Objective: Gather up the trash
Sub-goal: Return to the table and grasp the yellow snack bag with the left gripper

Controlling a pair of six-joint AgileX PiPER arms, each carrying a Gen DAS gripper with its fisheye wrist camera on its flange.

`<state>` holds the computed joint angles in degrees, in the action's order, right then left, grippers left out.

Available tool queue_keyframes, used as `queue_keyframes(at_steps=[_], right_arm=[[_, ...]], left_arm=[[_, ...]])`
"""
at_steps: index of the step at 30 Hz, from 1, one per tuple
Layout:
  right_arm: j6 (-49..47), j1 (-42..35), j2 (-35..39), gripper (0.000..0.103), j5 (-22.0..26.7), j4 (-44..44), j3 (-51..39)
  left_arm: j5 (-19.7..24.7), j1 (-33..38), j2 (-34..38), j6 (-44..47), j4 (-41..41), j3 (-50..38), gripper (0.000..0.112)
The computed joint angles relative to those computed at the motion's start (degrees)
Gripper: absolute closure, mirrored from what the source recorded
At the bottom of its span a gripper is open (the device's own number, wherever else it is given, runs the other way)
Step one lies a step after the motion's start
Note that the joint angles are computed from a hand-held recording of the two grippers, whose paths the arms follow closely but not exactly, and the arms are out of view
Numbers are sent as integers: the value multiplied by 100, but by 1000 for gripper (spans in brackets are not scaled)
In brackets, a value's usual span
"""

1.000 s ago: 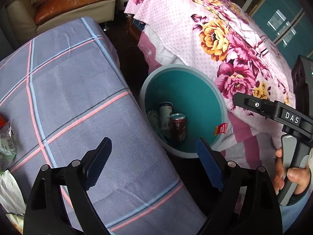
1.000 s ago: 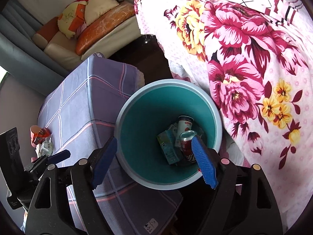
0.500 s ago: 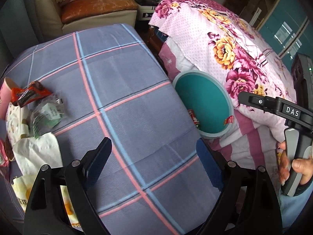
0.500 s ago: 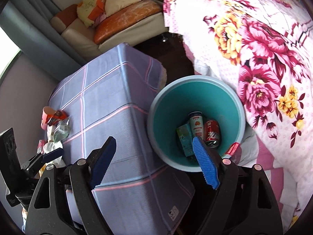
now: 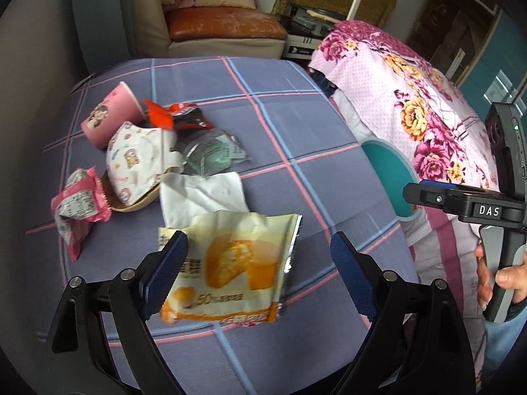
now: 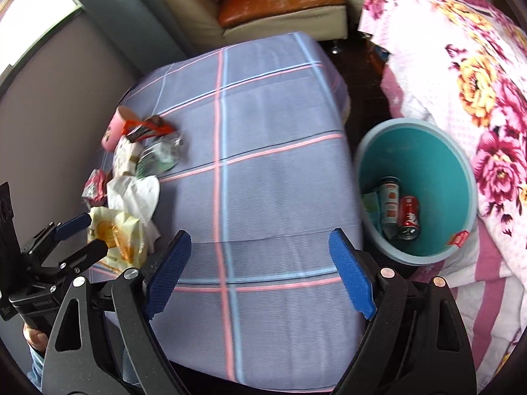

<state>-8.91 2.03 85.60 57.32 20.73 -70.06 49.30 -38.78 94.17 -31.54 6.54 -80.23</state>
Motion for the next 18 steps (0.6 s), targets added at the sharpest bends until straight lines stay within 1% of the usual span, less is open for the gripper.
queue_keyframes(at_steps=[3, 5, 9, 13, 15, 16, 17, 18], right_arm=[[287, 400, 70, 21, -31, -152, -86], [395, 598, 121, 21, -46, -225, -89], [609, 890, 231, 21, -98, -333, -34], [802, 1063, 300, 21, -107, -459, -14], [872, 1111, 312, 21, -102, -503, -11], [896, 1126, 315, 21, -100, -524, -8], [917, 1140, 316, 21, -99, -551, -6], [935, 1150, 321, 21, -101, -571, -9]], left_arm=[[-180, 260, -346, 118, -37, 546, 24], [-290, 411, -441, 213, -113, 807, 24], [-553, 749, -477, 598, -522, 1292, 24], [-856, 980, -457, 991, -985, 1556, 24], [-970, 979, -499, 988, -961, 1630, 24], [-1037, 959, -538, 959, -905, 1672, 27], [-1079, 939, -563, 966, -896, 1701, 39], [-1098, 956, -578, 1108, -1020, 1715, 53]])
